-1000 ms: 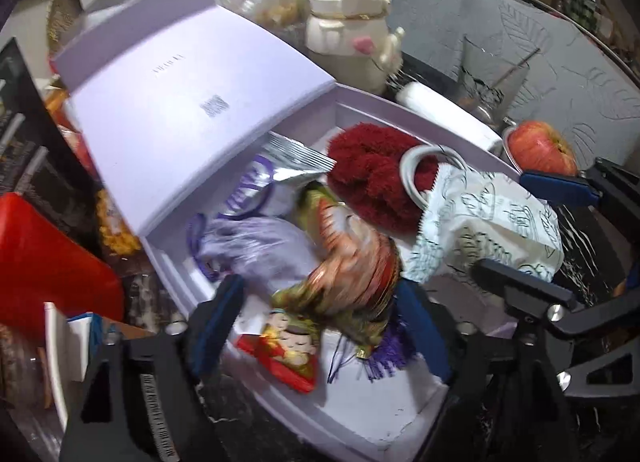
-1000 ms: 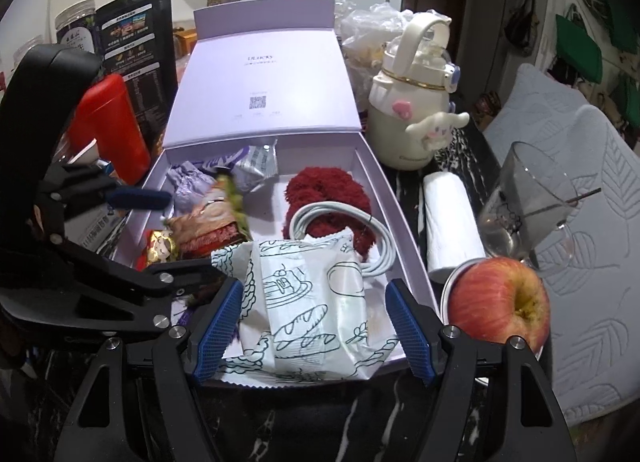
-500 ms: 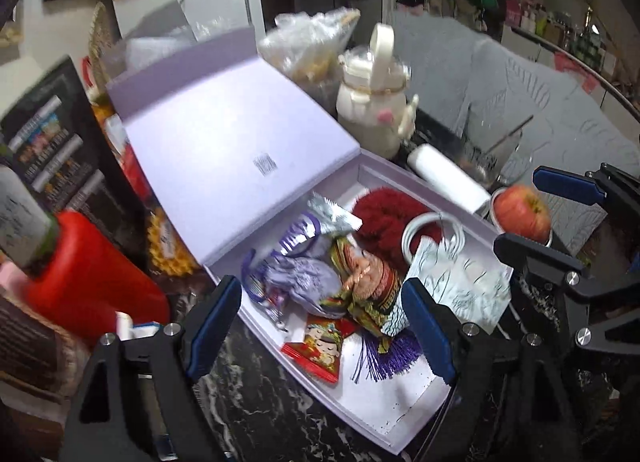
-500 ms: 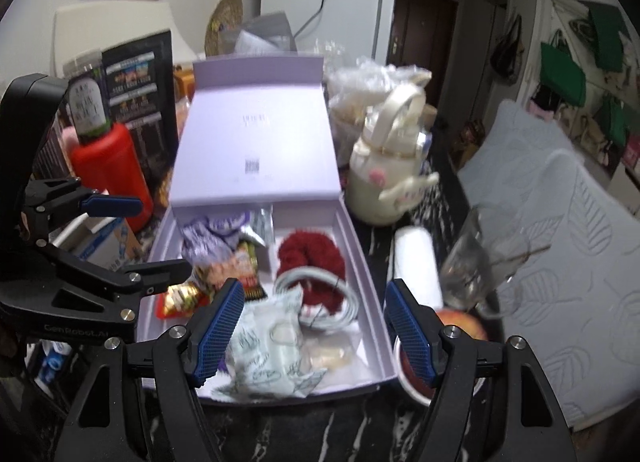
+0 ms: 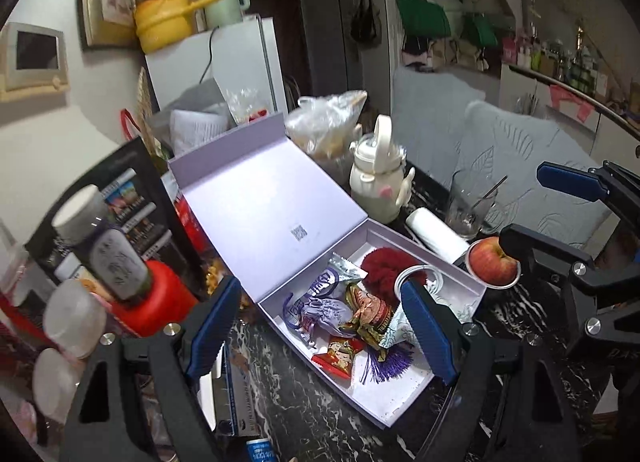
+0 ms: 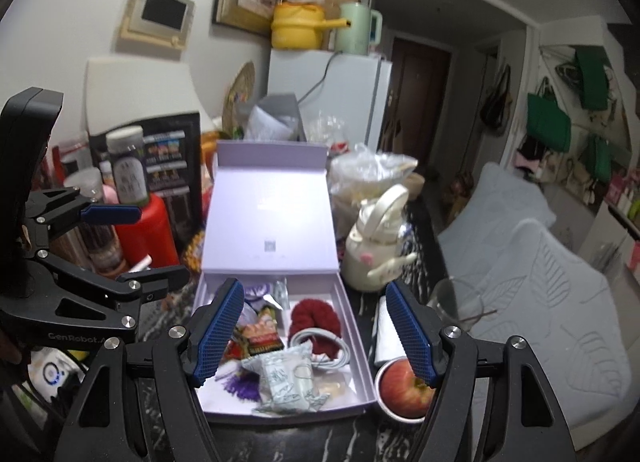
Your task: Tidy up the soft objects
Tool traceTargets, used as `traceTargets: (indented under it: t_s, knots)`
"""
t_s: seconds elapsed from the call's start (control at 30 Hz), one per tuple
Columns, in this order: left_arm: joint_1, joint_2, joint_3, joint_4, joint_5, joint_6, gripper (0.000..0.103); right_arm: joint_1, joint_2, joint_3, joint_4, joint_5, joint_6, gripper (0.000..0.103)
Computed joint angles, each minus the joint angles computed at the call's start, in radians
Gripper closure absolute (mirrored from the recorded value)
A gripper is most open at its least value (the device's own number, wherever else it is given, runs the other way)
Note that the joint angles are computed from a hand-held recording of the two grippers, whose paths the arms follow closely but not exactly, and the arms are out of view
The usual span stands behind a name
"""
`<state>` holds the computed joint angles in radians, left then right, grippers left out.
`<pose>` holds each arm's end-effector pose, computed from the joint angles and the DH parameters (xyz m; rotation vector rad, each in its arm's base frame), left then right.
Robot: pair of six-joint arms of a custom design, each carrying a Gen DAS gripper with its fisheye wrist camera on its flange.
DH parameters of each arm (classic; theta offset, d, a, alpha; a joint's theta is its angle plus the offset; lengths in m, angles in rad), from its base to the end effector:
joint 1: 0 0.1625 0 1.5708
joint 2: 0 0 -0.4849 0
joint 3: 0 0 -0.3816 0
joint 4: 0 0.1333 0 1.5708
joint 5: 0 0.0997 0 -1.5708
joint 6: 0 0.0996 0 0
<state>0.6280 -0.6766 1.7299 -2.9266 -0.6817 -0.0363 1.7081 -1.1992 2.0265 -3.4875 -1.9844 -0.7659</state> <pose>-0.4271 -0.5704 0.1043 0.8779 2.1930 -0.8446 0.1692 -0.5433 0.3795 0.7072 -2.0977 1.1228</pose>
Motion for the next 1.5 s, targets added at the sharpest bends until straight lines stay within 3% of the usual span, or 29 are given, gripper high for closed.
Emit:
traceTargets:
  t_s: [0.33, 0.43, 0.5, 0.7, 1.03, 1.2, 1.5]
  knots:
    - [-0.08, -0.06, 0.112, -0.109, 0.025, 0.015, 0.02, 0.066, -0.077, 0.098, -0.097, -0.03, 0.024, 0.015]
    - [-0.102, -0.077, 0.146, -0.125, 0.035, 0.009, 0.017, 0.077, -0.101, 0.133, -0.13, -0.026, 0.028, 0.015]
    - [-0.117, -0.089, 0.176, -0.143, 0.039, -0.002, 0.01, 0.087, -0.116, 0.159, -0.156, -0.034, 0.041, 0.013]
    - [-0.157, -0.124, 0.259, -0.203, 0.038, -0.027, 0.008, 0.11, -0.144, 0.241, -0.239, -0.064, 0.066, 0.011]
    - [-0.197, -0.141, 0.373, -0.221, 0.026, -0.143, 0.007, 0.1, -0.151, 0.377, -0.36, -0.113, 0.139, 0.01]
    - [-0.22, -0.128, 0.424, -0.241, 0.056, -0.191, 0.007, 0.089, -0.132, 0.428, -0.395, -0.144, 0.156, 0.009]
    - [-0.228, -0.105, 0.474, -0.264, 0.025, -0.24, 0.007, 0.052, -0.128, 0.5, -0.413, -0.134, 0.212, 0.009]
